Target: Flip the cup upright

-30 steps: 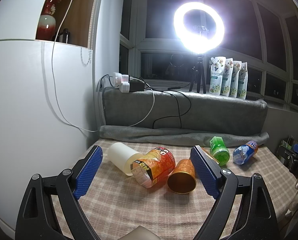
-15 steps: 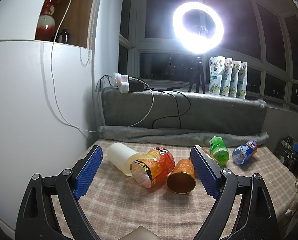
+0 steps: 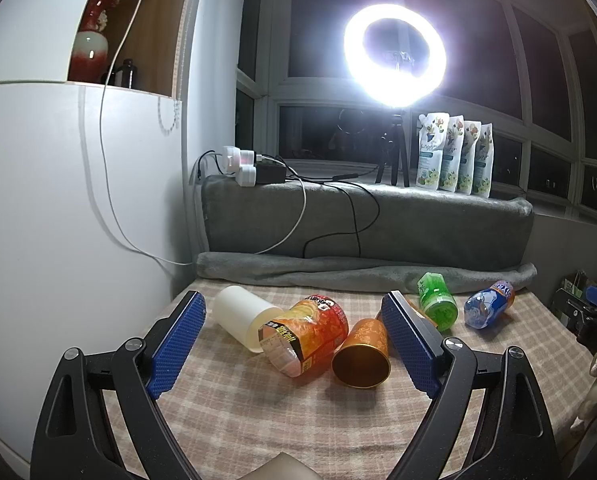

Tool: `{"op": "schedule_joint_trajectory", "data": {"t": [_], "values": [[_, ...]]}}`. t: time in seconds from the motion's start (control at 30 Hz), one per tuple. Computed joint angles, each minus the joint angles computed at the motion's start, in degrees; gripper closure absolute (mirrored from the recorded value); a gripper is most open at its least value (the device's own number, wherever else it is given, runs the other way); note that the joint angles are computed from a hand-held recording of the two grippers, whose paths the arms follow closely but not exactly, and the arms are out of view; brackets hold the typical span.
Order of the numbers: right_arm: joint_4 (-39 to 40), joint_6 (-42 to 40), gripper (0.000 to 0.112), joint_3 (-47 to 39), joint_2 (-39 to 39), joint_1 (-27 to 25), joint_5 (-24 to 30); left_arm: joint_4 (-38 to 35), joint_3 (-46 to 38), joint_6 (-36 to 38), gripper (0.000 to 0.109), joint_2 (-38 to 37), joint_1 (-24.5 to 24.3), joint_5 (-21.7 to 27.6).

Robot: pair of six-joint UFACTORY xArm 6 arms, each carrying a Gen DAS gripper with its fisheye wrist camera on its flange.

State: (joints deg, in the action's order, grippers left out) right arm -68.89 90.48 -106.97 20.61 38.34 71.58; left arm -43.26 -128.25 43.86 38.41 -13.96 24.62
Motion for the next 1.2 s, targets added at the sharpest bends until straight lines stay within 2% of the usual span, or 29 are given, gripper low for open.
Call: {"op": "schedule_joint_trajectory", "data": {"t": [0.7, 1.2], "values": [[0.43, -0.67, 0.015, -1.05, 0.91, -0.04, -0.28, 0.06, 0.06, -0.05, 0.019, -0.05, -0.01, 0.08], [2.77, -3.28, 0.015, -3.22, 2.96, -1.41, -3.89, -0.27, 1.19, 0.08, 0.019, -0.57, 0.07, -0.11]]}}
